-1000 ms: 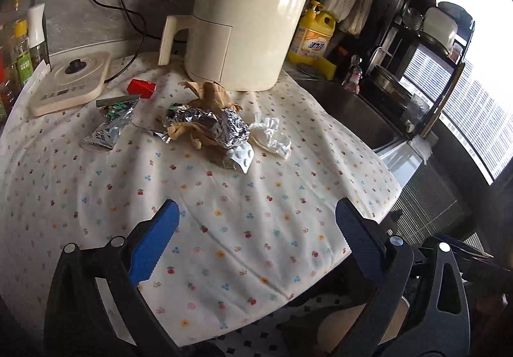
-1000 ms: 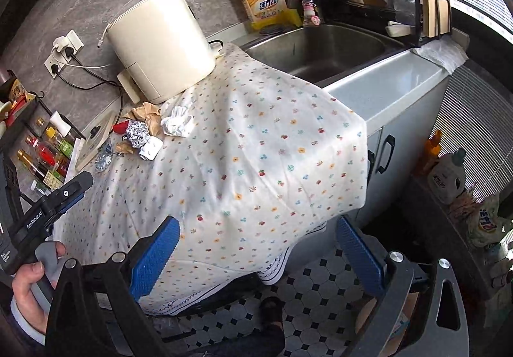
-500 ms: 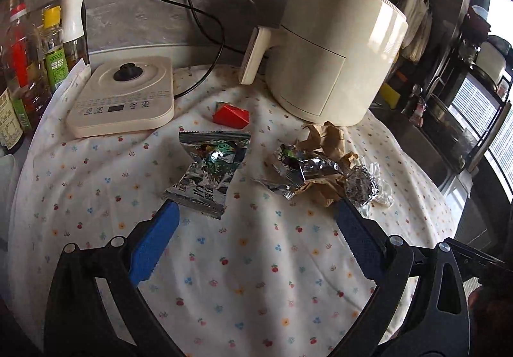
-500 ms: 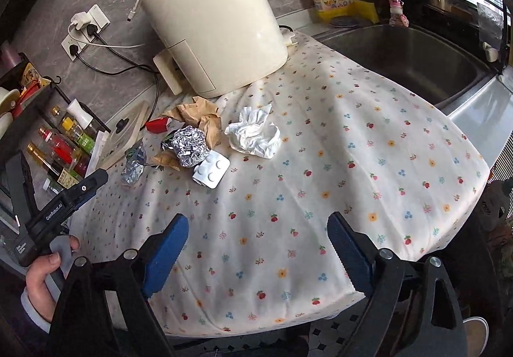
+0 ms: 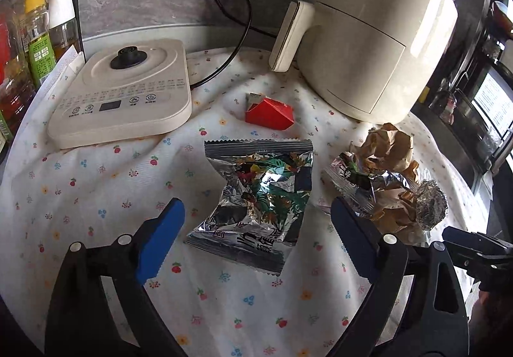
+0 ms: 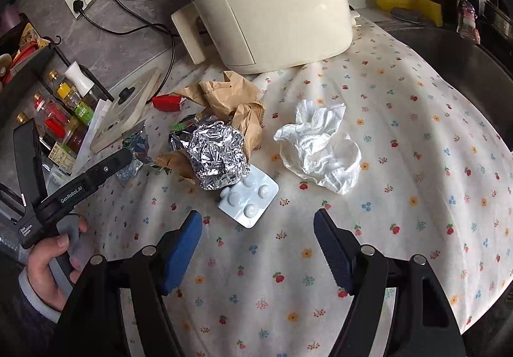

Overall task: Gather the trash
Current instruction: 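Grasp the silver snack wrapper with the left gripper while the right gripper grasps the blister pack, then carry both items over the white bin and open both grippers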

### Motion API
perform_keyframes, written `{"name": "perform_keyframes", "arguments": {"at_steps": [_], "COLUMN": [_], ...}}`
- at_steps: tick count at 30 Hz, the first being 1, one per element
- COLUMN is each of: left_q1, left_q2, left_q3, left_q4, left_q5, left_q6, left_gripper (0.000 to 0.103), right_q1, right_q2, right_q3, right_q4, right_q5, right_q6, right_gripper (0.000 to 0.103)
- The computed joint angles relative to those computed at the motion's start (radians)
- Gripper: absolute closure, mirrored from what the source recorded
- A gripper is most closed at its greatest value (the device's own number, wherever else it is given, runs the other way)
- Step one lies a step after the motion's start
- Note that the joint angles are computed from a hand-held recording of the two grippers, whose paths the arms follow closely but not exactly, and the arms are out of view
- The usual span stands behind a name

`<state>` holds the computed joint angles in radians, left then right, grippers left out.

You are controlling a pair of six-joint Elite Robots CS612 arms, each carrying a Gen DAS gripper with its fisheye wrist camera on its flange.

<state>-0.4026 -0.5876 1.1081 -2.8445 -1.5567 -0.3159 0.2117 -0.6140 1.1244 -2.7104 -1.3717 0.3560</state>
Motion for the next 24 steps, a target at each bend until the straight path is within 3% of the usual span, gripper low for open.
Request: {"name": "perform_keyframes", "arguments": {"at_steps": [3,5,6,7,8,17,24], "left_q1": [0.007,0.007,0.009,0.01,0.008,-0.008,-0.044], "left_q2": [0.009,0.003,0.0,-0.005,-0.013,-0.083,-0.131], "left_q3": [-0.016,-0.004,0.001,0.01,0.02,0.135,0.215], "left_q4": [0.041,0.033,0.028,0.015,0.009,-0.092,-0.168], "left_q5": [-0.032,-0.026,-0.042,-0.047,-0.04,-0.019,-0.035], "left_q6": [-0.011,-0.013,-0.015,-0.014,-0.01,-0.072,-0.071], "left_gripper": [0.029,0.054,0.056,0.066,0.072,0.076,0.076], "right_q1": [0.006,0.016,0.017,0.016,0.014,0.01,-0.005], "right_q2": [0.029,0.043,0.046,0.046,0.044,-0.033,-0.122], "right_q3": [-0.049,-0.079,-0.087,-0.092,-0.092,0.034,0.196], "right_q4": [0.036,0.055,0.064,0.077,0.083,-0.007,-0.089], "right_q5": [-0.013,-0.05,-0.047,-0.034,-0.021,-0.001,-0.024], "right_q6": [-0.037,-0.077,-0.086,-0.088,-0.087,-0.092,-0.054], "right_gripper": [0.031,0.032,0.044,0.052,0.055,0.057,0.057]}}
